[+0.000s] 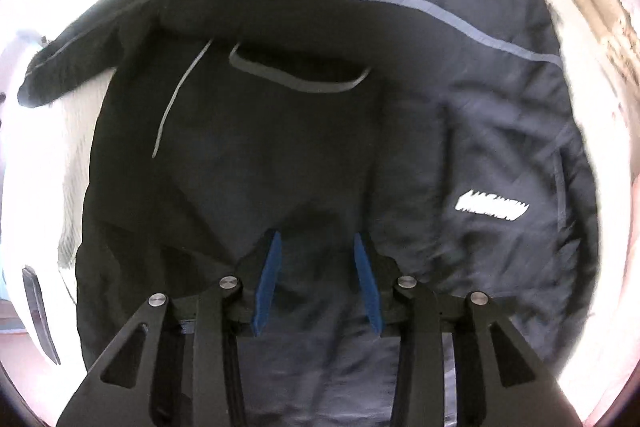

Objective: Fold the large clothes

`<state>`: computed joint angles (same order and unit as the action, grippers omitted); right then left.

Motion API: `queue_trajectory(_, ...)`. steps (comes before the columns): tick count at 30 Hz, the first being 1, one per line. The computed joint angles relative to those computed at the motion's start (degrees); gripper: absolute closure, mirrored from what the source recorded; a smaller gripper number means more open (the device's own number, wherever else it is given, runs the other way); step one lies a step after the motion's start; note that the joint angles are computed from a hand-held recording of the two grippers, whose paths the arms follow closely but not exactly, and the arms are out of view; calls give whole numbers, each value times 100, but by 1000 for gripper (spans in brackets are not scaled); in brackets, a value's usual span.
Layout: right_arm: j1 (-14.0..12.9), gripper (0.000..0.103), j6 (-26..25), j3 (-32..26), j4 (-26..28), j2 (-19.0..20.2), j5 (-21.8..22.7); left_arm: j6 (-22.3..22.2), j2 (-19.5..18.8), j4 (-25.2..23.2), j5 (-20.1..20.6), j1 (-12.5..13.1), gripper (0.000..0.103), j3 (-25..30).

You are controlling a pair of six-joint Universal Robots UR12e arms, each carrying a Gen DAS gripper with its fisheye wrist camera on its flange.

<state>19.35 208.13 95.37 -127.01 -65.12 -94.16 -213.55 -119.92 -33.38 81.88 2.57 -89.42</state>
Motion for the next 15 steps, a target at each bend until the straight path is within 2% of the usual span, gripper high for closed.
queue_trajectory(4,73,61,248,-154,147,187,-100,-119,-290,109,-264,148,52,194)
queue_trajectory(9,49,56,390,-267,245,295,-29,-136,-612,32,5,153,52,452)
queue_trajectory(13,78,53,411,-303,310,332,-15,-248,-773,147,-164,220,50,507)
queue_trajectory(15,96,52,417,-333,363,343,14,-307,-805,356,-173,216,50,463)
